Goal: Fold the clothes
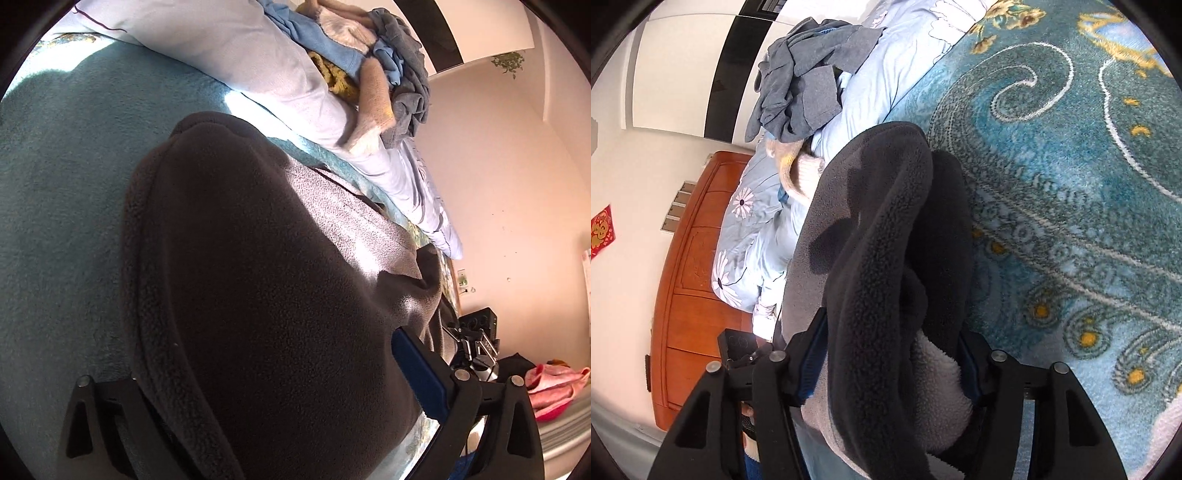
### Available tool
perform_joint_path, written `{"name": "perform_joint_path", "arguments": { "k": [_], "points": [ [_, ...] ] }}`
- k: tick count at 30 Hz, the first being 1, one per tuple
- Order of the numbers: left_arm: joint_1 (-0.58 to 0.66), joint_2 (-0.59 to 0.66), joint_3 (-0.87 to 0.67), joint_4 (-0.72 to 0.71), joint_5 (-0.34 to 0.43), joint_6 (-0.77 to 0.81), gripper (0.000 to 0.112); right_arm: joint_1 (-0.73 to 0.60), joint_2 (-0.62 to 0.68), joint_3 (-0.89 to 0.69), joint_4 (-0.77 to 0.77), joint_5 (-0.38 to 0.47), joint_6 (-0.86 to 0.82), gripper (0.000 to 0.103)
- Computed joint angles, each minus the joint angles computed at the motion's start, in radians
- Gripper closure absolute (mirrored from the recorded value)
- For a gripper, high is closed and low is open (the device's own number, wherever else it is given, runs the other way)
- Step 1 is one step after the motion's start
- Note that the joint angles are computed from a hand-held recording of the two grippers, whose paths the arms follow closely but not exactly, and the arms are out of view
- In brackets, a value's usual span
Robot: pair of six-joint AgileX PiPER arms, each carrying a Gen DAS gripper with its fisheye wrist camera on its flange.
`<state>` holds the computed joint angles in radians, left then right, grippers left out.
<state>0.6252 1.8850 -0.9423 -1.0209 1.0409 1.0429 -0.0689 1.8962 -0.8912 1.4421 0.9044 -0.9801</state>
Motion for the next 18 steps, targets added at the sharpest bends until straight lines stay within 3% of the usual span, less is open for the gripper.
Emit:
{"name": "perform_joint_path", "arguments": {
  "k": [9, 14, 18],
  "points": [
    [-0.026, -0.206, 0.141, -0.018, -0.09, -0.051, 0.058, -0.001, -0.086, 0.023, -0.005, 0.028, 0.041, 0.063],
    [-0.036, -0.367, 0.223, -0.035, -0.033, -0.077, 0.065, -0.031, -0.18, 0.02, -0.091, 0.081, 0.096, 0.064],
    [-0.109, -0.504, 0.289, -0.048, -0.008, -0.125, 0.068, -0.141, -0.275, 0.037, -0.188, 0.175, 0.121, 0.064]
  ]
}}
